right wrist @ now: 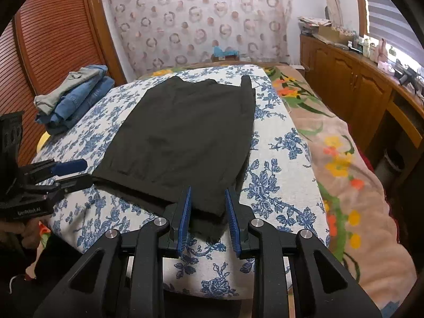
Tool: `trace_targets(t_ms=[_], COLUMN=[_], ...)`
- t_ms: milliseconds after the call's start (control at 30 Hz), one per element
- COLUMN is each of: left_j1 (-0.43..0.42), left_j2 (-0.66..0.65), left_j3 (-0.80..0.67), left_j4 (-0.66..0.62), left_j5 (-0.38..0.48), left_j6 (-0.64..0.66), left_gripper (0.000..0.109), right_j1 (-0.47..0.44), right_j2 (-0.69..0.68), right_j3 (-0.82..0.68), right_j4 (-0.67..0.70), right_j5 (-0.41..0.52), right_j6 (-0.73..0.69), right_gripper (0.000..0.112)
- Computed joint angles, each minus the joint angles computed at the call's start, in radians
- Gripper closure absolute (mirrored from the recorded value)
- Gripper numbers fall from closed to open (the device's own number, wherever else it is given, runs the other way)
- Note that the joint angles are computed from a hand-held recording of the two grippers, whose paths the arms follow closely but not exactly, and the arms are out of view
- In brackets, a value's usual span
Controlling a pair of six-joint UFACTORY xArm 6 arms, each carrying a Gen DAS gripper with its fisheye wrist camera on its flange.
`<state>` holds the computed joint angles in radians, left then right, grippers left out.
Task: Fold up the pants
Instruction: 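Move the left tool to the folded garment's hem and close on it, then grasp the black garment's hem with the right tool beside the left tool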
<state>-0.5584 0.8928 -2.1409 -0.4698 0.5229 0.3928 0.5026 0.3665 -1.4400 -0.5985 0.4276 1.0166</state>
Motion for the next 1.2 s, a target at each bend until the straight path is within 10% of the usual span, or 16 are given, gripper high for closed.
trace_targets(t_ms=[467, 800, 1200], left_j1=[-0.012, -0.006, -0.008], left_j2=[0.022, -0.019, -0.011], left_j3=[-0.015, 0.048, 0.058], left_j4=[-0.036, -0.062, -0.045], left_j5=[-0.038, -0.065, -0.058], left_j6=[0.053, 0.075, 0.048], left_gripper=[0.092, 0.093, 0.092], right_j1=[-0.002, 0.008, 0.016], right_j2=[0.009, -0.02, -0.027], right_j3=[-0.007, 0.021, 0.018], right_j4=[0.065, 0.041, -0.043], right_j5=[0.01, -0.051, 0.018], right_j6=[-0.034, -0.042, 0.043], right_gripper=[0.088, 0.107, 0.096])
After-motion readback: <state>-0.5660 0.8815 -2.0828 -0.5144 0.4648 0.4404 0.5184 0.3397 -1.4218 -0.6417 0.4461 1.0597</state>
